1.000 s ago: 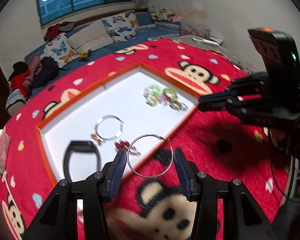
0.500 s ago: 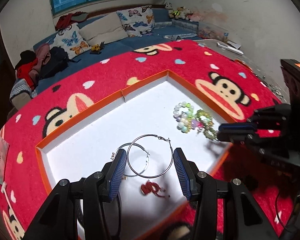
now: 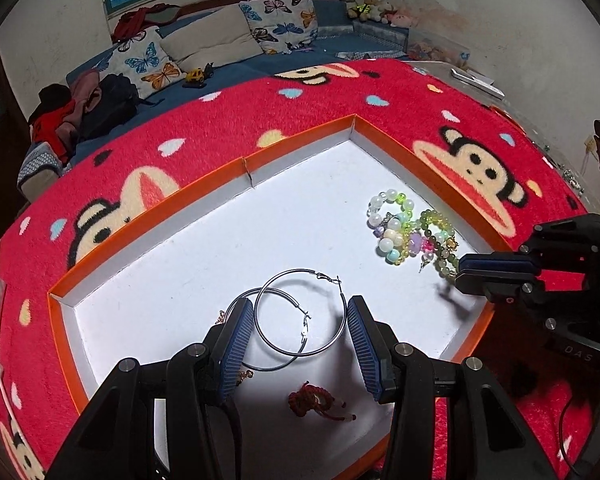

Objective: Organize jewelry
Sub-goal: 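Lower the hoop into the tray with the left tool while the right tool releases the pearl earring there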

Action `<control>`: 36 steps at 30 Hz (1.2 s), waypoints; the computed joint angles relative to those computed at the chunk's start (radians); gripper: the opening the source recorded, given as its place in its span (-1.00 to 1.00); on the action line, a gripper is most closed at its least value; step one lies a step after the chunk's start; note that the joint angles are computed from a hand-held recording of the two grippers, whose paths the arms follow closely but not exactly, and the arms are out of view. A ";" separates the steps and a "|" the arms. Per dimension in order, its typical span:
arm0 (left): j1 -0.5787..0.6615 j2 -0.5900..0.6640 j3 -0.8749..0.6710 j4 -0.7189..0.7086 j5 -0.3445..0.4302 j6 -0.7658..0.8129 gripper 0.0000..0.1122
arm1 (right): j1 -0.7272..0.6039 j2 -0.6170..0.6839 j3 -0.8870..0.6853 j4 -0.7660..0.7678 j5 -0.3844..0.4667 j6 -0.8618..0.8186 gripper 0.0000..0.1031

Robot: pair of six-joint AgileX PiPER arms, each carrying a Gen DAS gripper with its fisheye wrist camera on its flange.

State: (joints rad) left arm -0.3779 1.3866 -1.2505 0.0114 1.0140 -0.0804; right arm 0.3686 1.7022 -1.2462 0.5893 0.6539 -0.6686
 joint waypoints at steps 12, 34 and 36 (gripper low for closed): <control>-0.004 0.010 -0.003 0.003 0.001 -0.002 -0.06 | 0.002 0.008 -0.007 -0.002 -0.001 0.002 -0.80; 0.003 0.007 -0.002 -0.003 0.007 0.000 -0.05 | 0.005 0.013 -0.018 -0.008 0.009 0.019 -0.80; 0.002 0.008 -0.002 -0.002 0.007 -0.001 -0.04 | 0.006 0.012 -0.017 -0.013 0.007 0.020 -0.80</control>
State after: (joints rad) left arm -0.3764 1.3946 -1.2529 0.0091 1.0215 -0.0817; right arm 0.3741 1.7139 -1.2633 0.5761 0.6606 -0.6486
